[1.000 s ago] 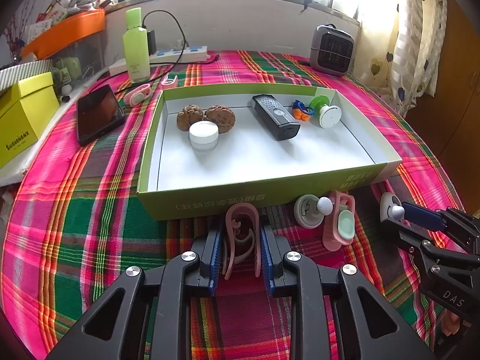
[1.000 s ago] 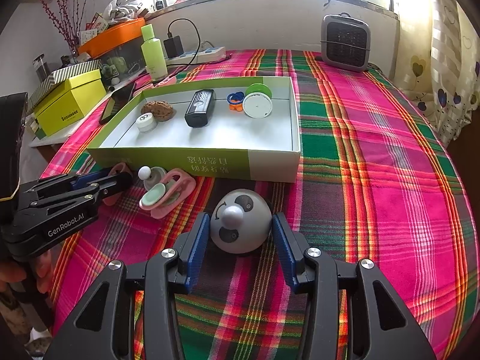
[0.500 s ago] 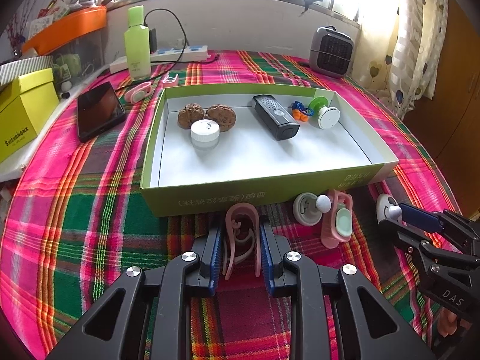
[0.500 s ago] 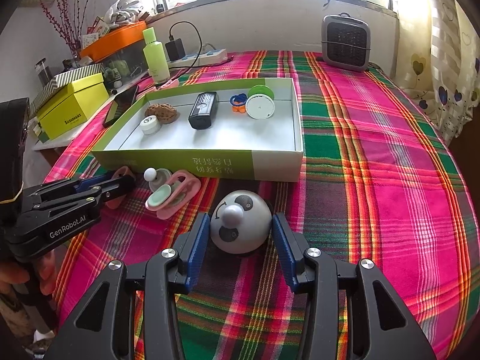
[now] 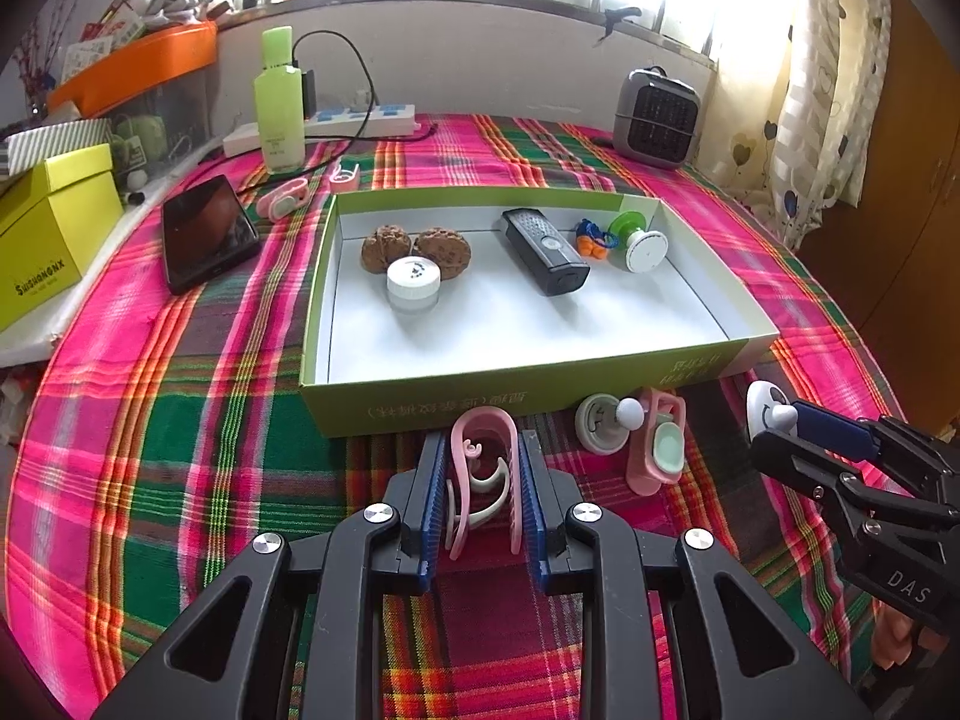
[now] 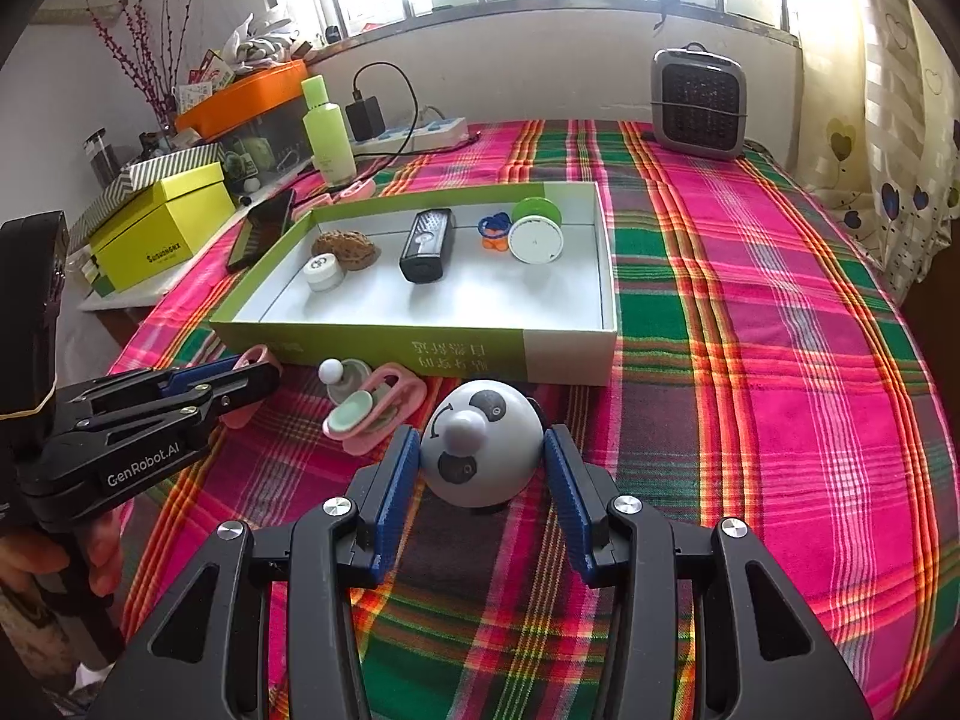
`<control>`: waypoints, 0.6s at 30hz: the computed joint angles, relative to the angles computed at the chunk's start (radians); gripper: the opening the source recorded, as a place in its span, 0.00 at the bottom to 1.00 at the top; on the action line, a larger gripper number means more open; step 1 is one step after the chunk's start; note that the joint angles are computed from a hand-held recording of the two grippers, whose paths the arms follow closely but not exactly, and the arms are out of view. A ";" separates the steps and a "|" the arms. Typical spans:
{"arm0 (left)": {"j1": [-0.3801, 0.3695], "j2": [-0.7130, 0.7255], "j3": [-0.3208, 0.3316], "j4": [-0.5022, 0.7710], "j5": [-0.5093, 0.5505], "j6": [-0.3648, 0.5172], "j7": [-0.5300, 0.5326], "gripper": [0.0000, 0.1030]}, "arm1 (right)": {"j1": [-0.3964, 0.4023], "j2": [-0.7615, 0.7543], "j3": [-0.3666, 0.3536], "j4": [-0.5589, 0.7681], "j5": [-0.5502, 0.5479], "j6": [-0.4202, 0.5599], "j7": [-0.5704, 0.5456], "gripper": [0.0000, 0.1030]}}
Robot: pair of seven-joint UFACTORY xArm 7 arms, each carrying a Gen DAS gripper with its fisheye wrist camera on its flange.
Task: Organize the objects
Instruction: 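Lift the pink hook with the left gripper while the right gripper holds the grey ball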
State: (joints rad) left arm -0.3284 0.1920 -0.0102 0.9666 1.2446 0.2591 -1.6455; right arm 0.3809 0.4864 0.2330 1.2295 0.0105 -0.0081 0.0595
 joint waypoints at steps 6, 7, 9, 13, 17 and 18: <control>-0.005 -0.003 -0.003 0.014 0.003 0.007 -0.010 0.21 | -0.014 -0.007 0.020 -0.001 -0.002 -0.010 -0.013 0.43; -0.004 0.000 -0.003 0.019 0.003 0.005 -0.011 0.21 | -0.017 -0.007 0.025 0.001 -0.004 -0.010 -0.018 0.43; -0.005 0.003 -0.004 0.026 0.002 0.007 -0.012 0.21 | -0.018 -0.005 0.029 0.009 -0.005 -0.007 -0.025 0.43; 0.005 -0.011 0.009 0.015 0.014 -0.012 -0.021 0.21 | -0.018 0.003 0.033 0.029 -0.005 -0.007 -0.036 0.43; 0.021 -0.034 0.013 -0.005 0.036 -0.019 -0.041 0.21 | -0.016 0.017 0.041 0.060 -0.005 0.001 -0.050 0.43; 0.028 -0.048 0.013 -0.018 0.052 -0.023 -0.056 0.21 | -0.014 0.020 0.042 0.066 -0.005 0.003 -0.054 0.43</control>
State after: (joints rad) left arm -0.3008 0.1442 0.0025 0.9483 1.2967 0.2362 -1.7011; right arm 0.3665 0.5068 0.2746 1.2955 0.0056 -0.0050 0.0059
